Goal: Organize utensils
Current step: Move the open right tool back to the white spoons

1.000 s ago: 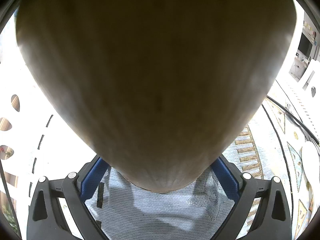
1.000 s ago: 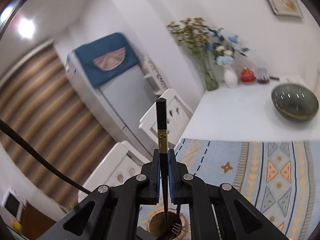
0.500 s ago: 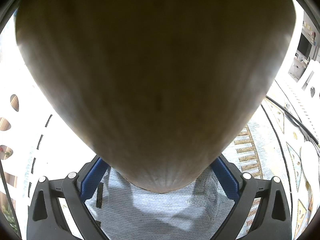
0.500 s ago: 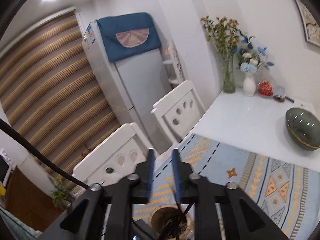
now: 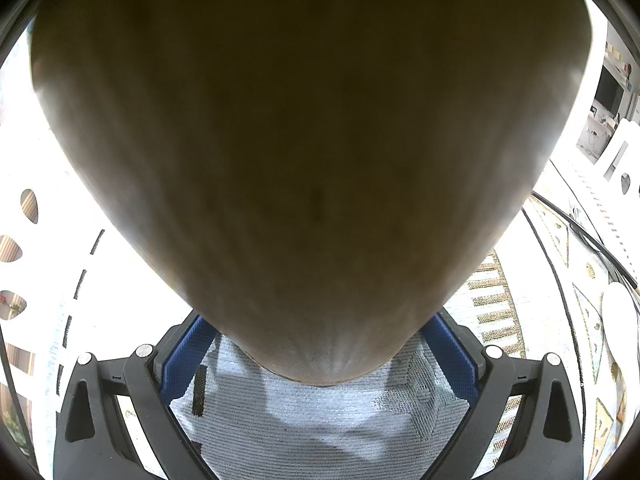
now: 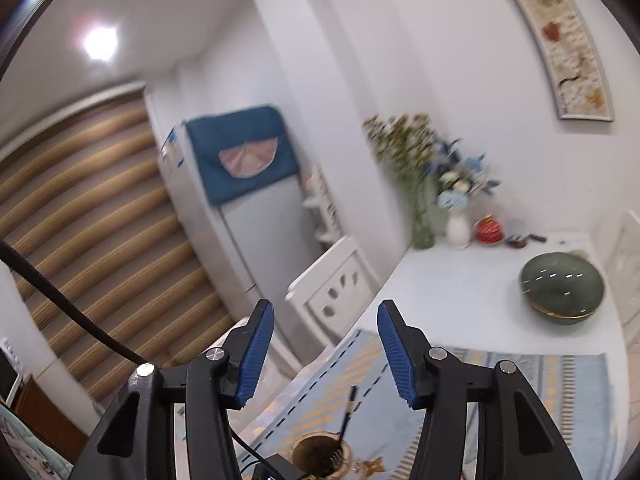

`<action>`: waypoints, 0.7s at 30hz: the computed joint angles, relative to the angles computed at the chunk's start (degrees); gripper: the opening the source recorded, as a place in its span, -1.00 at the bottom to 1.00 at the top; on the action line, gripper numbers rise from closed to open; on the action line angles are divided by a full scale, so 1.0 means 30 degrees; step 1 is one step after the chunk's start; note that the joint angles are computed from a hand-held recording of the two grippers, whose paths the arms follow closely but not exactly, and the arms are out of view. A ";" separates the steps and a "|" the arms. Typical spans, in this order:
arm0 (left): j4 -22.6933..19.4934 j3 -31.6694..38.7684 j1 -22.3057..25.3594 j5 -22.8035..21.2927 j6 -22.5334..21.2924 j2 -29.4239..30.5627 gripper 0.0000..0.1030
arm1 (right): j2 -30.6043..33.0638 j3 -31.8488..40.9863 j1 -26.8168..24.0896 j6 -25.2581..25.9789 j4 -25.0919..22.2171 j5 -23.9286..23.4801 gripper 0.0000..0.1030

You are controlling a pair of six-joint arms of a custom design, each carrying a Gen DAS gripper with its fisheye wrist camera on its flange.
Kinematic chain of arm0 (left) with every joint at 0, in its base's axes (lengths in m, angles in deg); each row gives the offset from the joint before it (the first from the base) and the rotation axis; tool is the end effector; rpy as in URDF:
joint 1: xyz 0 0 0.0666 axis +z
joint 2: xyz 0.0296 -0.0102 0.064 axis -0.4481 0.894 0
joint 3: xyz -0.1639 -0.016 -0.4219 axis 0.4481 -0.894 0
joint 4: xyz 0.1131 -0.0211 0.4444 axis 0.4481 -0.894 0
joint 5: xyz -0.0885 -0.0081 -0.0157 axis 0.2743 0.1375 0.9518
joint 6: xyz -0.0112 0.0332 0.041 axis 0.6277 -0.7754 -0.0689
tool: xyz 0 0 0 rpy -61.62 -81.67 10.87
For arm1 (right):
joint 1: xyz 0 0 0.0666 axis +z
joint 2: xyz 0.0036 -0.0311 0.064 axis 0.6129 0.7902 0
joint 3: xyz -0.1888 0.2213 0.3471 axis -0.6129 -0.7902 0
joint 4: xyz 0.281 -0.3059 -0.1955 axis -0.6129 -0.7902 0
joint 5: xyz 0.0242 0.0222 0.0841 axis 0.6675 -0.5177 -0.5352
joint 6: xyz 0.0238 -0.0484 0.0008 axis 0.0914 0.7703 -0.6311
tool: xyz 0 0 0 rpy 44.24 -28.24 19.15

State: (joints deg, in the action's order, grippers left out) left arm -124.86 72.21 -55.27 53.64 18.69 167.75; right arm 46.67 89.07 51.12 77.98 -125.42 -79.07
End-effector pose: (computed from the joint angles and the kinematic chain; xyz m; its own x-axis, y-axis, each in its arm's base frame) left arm 0.5085 -0.2621 0.3506 -0.7778 -0.0787 -0.6235 -0.1343 0.9900 0.0425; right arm 0.5843 0.1603 0.6638 -0.4569 -0.0621 -0.8873 -0.6925 0.6510 0.3110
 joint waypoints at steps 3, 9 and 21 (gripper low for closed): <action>-0.0018 0.0032 -0.0036 -0.0017 0.0036 0.0026 0.93 | -0.0690 -0.0510 -0.0841 -0.0733 0.0304 0.0083 0.02; 0.0008 0.0005 -0.0016 0.0001 0.0021 0.0010 0.93 | -0.2137 -0.1992 -0.2416 -0.0994 -0.0027 0.1728 0.23; 0.0037 -0.0026 0.0003 0.0025 0.0001 -0.0007 0.94 | -0.1898 -0.4073 -0.4060 -0.1032 -0.6050 0.3966 0.30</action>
